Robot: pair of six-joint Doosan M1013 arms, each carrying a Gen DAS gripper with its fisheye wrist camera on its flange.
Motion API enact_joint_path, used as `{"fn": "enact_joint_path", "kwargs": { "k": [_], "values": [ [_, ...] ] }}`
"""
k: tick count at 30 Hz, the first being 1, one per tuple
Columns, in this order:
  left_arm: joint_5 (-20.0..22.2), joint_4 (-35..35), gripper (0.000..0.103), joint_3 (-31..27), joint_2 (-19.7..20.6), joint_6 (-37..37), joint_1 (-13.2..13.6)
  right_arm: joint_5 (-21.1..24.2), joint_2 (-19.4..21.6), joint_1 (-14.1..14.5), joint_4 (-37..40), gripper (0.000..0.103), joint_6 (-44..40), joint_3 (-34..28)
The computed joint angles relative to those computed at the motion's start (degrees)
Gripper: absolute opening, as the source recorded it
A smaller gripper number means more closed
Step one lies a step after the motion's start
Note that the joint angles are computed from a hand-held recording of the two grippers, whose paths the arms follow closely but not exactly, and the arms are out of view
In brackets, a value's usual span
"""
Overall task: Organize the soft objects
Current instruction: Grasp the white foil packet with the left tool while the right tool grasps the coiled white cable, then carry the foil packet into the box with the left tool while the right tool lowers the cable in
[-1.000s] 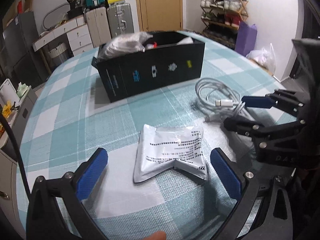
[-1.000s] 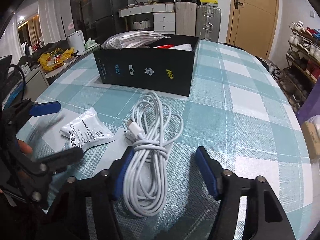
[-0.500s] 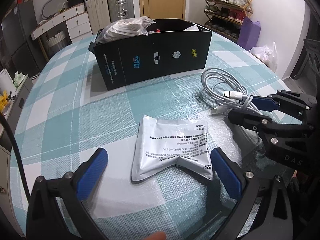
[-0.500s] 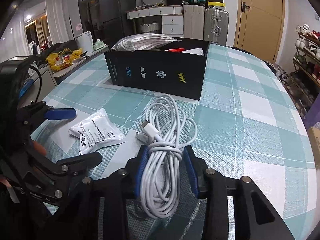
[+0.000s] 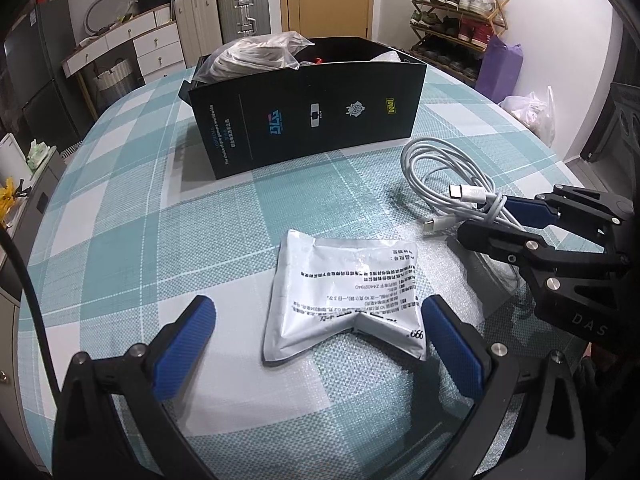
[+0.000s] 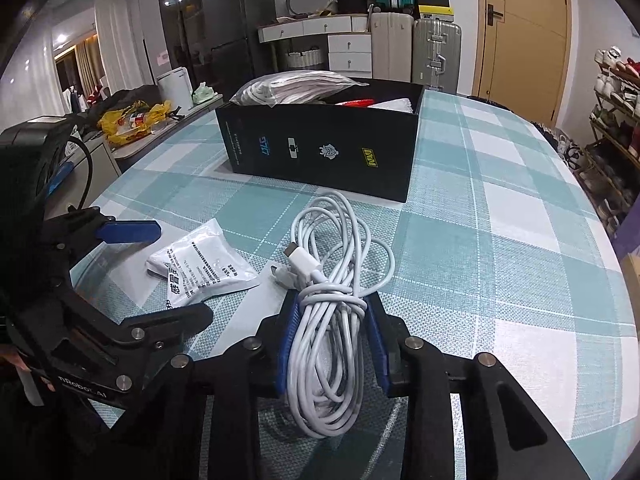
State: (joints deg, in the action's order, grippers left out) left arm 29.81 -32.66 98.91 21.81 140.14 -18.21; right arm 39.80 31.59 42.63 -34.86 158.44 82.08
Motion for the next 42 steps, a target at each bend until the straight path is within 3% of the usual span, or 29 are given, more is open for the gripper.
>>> {"fn": "enact_joint_path", "kwargs": {
  "k": [2, 4, 8, 12, 20, 42],
  "values": [
    [-0.2, -1.1, 0.101, 0.2, -0.1, 1.2, 0.1, -0.1, 0.0, 0.0, -0.3, 0.032, 0.3, 0.0],
    [-0.8, -3.2, 0.092, 0.6, -0.3, 3.4, 0.2, -0.5, -0.2, 0.0, -0.5, 0.032, 0.8, 0.3],
    [-1.5, -8.6, 0.06, 1.6, -0.9, 9.9, 0.6, -0.8, -0.4, 0.0, -1.3, 0.032, 2.0, 0.6],
    [-1.5, -11.0, 0.051, 1.7, -1.1, 11.7, 0.9, -1.0, -0.5, 0.0, -2.0, 0.032, 2.9, 0.8],
    [-1.5, -13.2, 0.045, 1.6, -1.1, 12.4, 1.2, -2.2, -1.0, 0.1, -3.8, 0.032, 4.8, 1.4],
    [-1.8, -28.5, 0.045, 0.9, -2.6, 22.7, 3.4, -4.4, -3.1, 0.4, -12.6, 0.032, 15.0, 2.9]
  ]
}}
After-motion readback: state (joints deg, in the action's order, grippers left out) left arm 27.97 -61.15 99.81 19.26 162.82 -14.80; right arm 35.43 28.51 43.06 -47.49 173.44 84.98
